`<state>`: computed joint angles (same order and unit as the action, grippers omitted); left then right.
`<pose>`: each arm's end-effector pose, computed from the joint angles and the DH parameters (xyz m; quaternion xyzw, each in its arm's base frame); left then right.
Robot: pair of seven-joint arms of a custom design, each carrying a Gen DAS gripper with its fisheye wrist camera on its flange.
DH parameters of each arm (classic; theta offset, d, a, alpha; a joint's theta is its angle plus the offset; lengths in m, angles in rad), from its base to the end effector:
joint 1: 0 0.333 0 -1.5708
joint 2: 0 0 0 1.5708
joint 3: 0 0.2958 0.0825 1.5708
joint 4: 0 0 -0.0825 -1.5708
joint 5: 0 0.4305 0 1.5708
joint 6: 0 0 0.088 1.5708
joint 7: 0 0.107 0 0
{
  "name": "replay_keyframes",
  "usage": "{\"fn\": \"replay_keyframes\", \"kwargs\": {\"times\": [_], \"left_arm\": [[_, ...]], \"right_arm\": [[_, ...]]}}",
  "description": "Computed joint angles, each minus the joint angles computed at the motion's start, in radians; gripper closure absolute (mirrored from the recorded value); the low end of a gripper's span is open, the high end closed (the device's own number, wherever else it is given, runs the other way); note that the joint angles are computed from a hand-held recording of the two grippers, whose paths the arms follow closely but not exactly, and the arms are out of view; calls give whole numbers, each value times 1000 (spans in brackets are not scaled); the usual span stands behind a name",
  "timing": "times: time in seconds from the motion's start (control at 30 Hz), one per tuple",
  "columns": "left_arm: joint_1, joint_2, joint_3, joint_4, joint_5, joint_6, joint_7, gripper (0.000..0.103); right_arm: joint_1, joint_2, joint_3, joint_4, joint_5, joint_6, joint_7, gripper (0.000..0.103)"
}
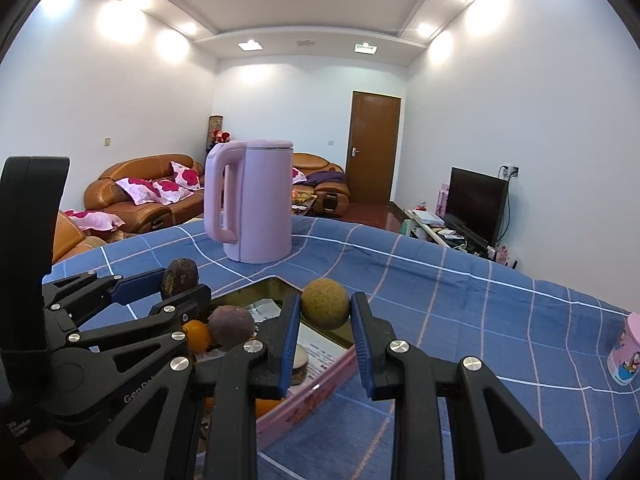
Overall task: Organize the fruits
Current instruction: 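Lower the dark brown and yellow-green fruits into the tin with both grippers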
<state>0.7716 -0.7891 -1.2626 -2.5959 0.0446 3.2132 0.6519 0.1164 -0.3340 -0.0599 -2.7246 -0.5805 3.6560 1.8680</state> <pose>0.4493 -0.2428 0.3936 -0.6376 0.5653 -0.3536 0.3859 0.4432 0.0959 0.4195 -0.6971 0.4353 -0.3460 0.4526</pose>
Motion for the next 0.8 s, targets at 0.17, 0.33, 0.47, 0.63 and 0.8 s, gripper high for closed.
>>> {"fn": "replay_keyframes", "kwargs": {"times": [0.17, 0.33, 0.47, 0.63, 0.8], "left_arm": [[10, 33, 16, 4, 12, -3, 24, 61], [9, 56, 31, 2, 24, -8, 45, 61], [19, 93, 33, 12, 37, -12, 66, 61], [27, 126, 35, 18, 51, -18, 88, 61], [34, 140, 36, 21, 55, -27, 92, 61]], "right_arm": [[13, 7, 1, 14, -11, -12, 12, 75], [25, 19, 12, 26, -4, -25, 14, 75], [51, 42, -9, 57, -46, -50, 54, 75], [98, 88, -65, 118, -171, -93, 185, 75], [97, 115, -81, 158, -281, -106, 304, 75]]}}
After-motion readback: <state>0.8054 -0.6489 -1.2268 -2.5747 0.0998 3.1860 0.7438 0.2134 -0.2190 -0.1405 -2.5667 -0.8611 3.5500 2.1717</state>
